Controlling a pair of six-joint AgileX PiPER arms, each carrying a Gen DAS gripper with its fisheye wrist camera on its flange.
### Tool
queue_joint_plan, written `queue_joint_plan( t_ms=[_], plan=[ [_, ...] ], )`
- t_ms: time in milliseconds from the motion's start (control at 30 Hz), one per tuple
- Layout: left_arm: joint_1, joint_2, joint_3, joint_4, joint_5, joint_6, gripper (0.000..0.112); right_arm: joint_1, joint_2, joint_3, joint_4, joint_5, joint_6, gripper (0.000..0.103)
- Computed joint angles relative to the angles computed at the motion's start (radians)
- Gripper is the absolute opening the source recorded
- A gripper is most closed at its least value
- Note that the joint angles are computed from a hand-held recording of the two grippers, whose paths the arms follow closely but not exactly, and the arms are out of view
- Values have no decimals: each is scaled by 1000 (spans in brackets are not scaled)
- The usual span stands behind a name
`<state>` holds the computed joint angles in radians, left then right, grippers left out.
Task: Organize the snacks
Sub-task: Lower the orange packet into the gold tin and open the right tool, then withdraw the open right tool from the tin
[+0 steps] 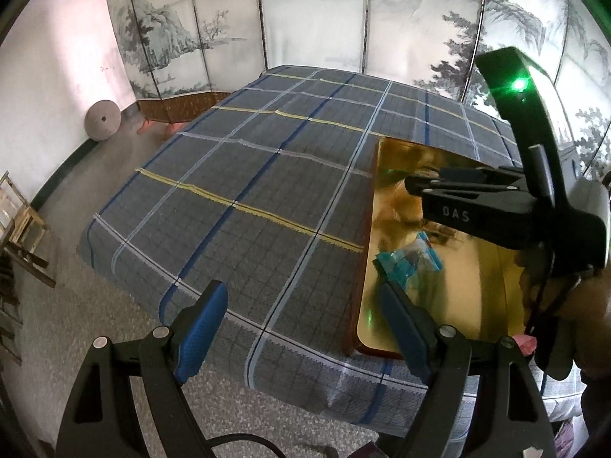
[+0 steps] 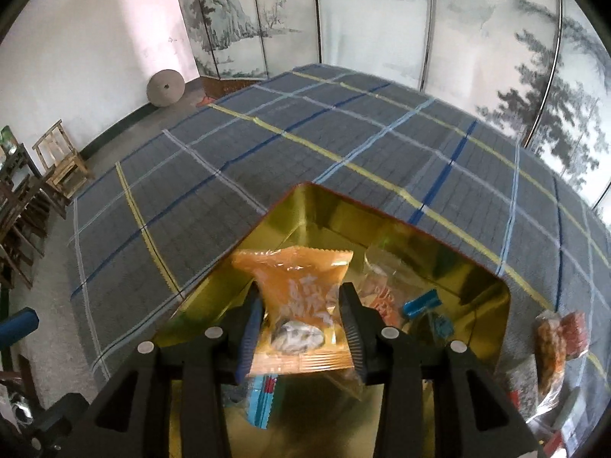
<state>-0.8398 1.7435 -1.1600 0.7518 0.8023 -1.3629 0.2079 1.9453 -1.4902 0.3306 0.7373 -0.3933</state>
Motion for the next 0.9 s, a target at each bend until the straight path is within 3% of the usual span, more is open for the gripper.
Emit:
queue_joint_plan(
  t_ms=[367, 633, 800, 900],
  plan=[
    [-14, 2, -15, -16, 31, 4, 79, 75, -113, 103, -243, -136, 126, 48],
    [-49, 20, -59, -22, 80, 16, 79, 99, -198, 193, -505, -200, 330, 50],
    [-82, 49, -115, -32, 118, 45, 79, 60, -263, 266, -513, -232, 329, 50],
    [-113, 69, -163, -26, 142, 79, 79, -12, -328, 332, -404, -247, 227, 50]
  ],
)
